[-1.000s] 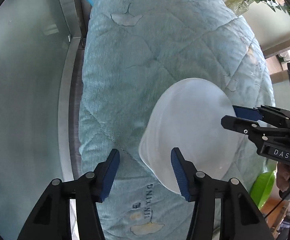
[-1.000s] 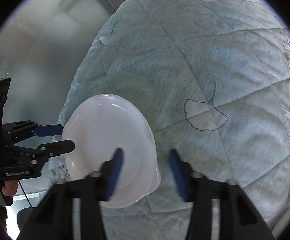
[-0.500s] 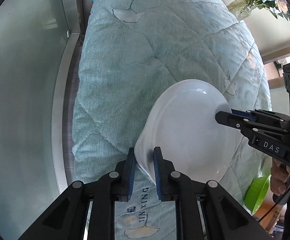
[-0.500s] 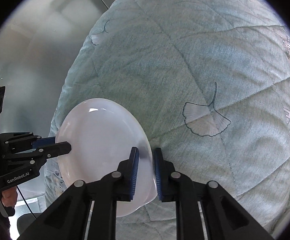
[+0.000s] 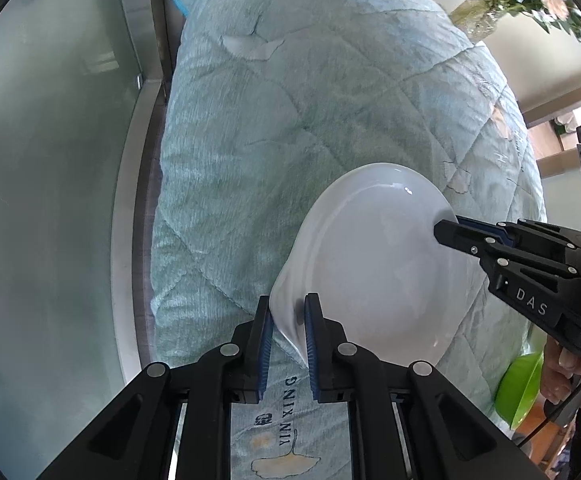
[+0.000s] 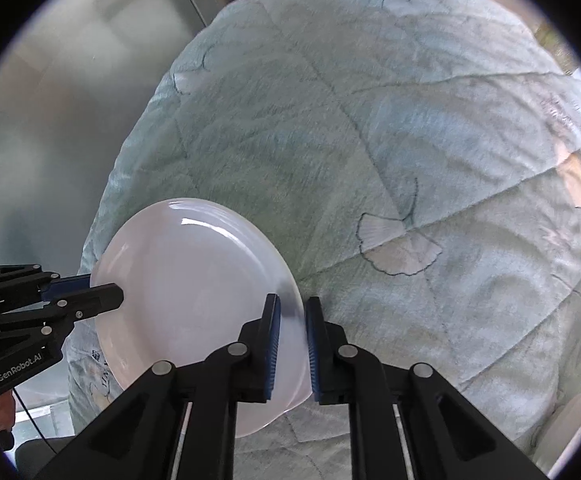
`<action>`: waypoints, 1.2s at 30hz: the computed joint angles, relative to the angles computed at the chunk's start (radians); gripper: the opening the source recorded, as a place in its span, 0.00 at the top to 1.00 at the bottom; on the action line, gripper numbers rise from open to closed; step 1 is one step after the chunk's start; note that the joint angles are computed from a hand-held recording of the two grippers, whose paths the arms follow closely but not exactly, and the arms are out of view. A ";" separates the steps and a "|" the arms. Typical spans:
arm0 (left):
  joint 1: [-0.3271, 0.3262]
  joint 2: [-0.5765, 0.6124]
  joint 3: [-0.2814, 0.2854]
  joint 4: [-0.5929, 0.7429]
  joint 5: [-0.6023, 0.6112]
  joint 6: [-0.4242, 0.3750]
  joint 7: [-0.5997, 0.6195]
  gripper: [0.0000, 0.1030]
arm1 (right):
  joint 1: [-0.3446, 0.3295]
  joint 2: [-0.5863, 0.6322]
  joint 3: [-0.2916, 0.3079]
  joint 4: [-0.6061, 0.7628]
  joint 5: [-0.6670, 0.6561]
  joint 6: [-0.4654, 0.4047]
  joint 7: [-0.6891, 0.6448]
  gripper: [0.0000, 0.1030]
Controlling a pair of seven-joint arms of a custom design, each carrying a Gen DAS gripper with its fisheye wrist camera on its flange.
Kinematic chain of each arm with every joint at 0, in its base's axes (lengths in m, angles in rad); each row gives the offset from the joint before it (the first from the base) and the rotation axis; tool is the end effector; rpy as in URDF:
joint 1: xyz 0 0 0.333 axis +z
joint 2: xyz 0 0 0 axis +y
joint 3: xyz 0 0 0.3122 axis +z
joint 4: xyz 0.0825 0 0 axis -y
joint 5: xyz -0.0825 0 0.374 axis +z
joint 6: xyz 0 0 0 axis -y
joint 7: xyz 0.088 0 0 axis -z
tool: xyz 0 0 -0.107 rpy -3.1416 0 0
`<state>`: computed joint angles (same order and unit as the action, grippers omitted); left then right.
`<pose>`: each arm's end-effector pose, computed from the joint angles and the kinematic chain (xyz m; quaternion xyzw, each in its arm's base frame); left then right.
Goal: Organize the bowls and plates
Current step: 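Lift the white oval dish with both grippers and carry it over the stack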
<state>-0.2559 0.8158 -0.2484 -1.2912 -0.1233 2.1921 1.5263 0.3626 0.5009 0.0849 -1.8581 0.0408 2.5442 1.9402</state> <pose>0.6724 -0.3220 0.2811 0.5840 -0.7980 0.1138 0.0959 0.5888 0.2773 0.2722 -0.7149 0.6922 -0.0038 0.0986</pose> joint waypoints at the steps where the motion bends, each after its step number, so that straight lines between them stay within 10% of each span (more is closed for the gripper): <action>1: -0.001 -0.012 0.000 -0.012 0.004 0.008 0.006 0.90 | 0.003 -0.011 -0.003 -0.011 0.001 0.004 0.012 0.91; 21: -0.015 -0.455 -0.022 -0.319 -0.009 0.054 -0.017 0.92 | -0.006 -0.502 0.022 -0.384 0.079 0.093 0.153 0.93; 36: -0.077 -0.810 -0.047 -0.639 -0.162 0.058 -0.017 0.91 | 0.027 -0.944 0.099 -0.679 -0.001 -0.027 0.384 0.94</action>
<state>-0.3330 0.0061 -0.2955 -1.9298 -0.2851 2.2503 1.5096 0.3893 -0.4427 0.1837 -2.5371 0.0393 2.5173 2.3242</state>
